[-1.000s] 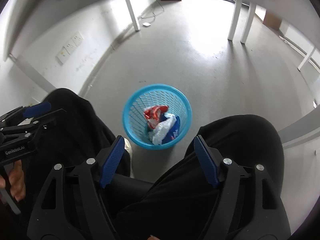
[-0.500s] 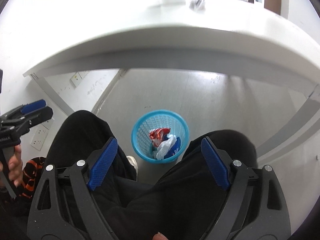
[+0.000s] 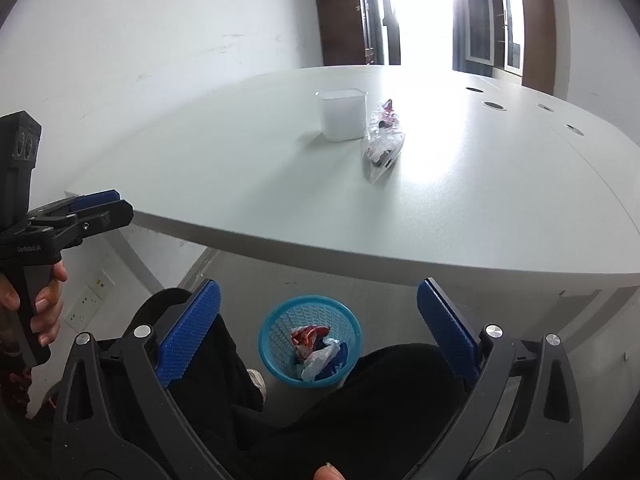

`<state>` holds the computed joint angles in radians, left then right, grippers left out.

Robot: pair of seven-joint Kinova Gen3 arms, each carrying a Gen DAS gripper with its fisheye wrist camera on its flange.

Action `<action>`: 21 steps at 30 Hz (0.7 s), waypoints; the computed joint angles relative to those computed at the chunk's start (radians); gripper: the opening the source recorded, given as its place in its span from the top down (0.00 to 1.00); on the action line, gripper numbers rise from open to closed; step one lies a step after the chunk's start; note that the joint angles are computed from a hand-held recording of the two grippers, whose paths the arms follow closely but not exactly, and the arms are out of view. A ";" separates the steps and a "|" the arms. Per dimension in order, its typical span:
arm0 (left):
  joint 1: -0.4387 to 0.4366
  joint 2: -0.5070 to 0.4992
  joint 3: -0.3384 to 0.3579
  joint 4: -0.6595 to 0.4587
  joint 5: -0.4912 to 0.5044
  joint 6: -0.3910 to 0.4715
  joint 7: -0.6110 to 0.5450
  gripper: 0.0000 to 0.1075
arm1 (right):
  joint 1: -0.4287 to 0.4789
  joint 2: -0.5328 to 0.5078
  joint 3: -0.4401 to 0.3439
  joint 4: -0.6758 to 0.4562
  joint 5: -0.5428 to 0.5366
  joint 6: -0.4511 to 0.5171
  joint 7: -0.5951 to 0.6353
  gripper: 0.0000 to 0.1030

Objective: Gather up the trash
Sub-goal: 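Raise both grippers back toward the white cup and clear wrapper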

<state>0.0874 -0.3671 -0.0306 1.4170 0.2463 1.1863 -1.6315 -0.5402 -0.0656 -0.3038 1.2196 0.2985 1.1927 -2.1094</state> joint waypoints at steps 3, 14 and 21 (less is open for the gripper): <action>-0.002 0.044 0.015 -0.059 0.000 -0.020 0.009 0.10 | 0.017 0.013 0.023 -0.027 -0.018 -0.017 0.004 0.09; 0.008 0.270 0.131 -0.325 -0.103 0.000 0.129 0.10 | 0.044 0.118 0.104 -0.165 -0.041 -0.021 0.000 0.09; 0.059 0.442 0.150 -0.525 -0.182 0.103 0.211 0.10 | 0.040 0.222 0.160 -0.271 -0.052 0.010 -0.006 0.09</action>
<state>0.1468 0.0749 0.1189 0.8915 0.0643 1.2892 -1.4208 -0.5000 0.1569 -0.1434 0.9487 0.2468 1.2030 -2.1157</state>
